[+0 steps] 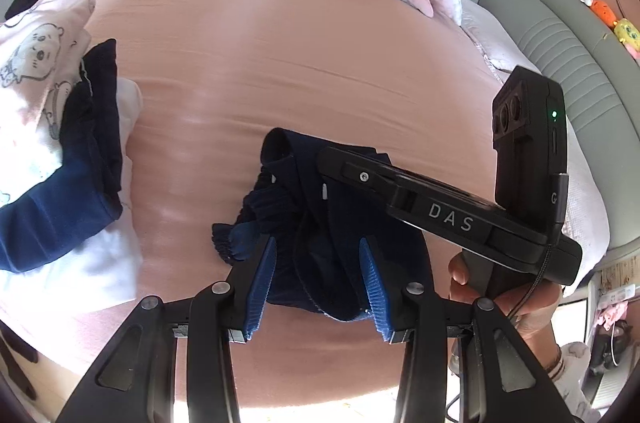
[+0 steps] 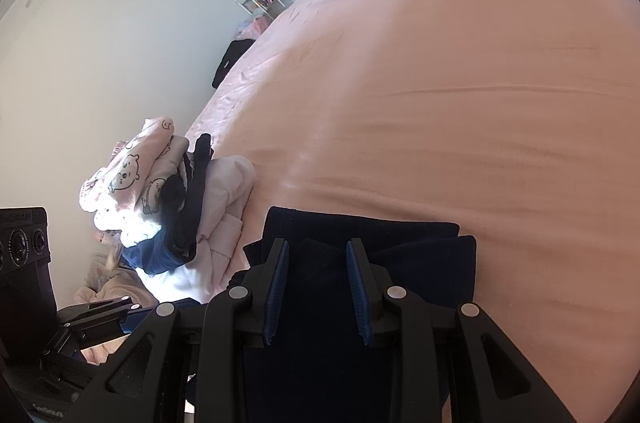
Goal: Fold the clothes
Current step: 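Lower the folded shorts onto the bed and open both grippers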
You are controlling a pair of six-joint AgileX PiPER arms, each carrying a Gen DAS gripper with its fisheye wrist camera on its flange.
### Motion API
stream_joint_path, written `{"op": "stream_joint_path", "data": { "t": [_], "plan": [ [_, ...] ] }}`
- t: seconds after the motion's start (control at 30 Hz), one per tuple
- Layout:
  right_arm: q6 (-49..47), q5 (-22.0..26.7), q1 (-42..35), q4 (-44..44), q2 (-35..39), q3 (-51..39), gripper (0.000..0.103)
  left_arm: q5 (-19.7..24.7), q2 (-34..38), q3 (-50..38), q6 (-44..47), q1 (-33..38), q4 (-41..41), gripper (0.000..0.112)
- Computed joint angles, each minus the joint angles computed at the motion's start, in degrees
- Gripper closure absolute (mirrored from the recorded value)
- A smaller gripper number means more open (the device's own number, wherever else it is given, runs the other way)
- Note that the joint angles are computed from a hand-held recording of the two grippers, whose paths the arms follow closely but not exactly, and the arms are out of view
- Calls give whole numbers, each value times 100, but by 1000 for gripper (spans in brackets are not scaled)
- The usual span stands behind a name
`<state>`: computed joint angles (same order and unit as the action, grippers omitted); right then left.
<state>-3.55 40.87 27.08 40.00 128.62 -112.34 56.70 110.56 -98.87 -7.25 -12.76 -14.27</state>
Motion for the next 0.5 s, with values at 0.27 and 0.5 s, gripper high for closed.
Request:
{"op": "stream_joint_path", "data": {
  "t": [0.27,0.5],
  "plan": [
    [543,180,153,-837,22,-252,74,71,304,299,-570,-125,359,70],
    [998,410,257,-1562,93,-468,74,-405,150,1101,-187,313,-542,66]
  ]
}}
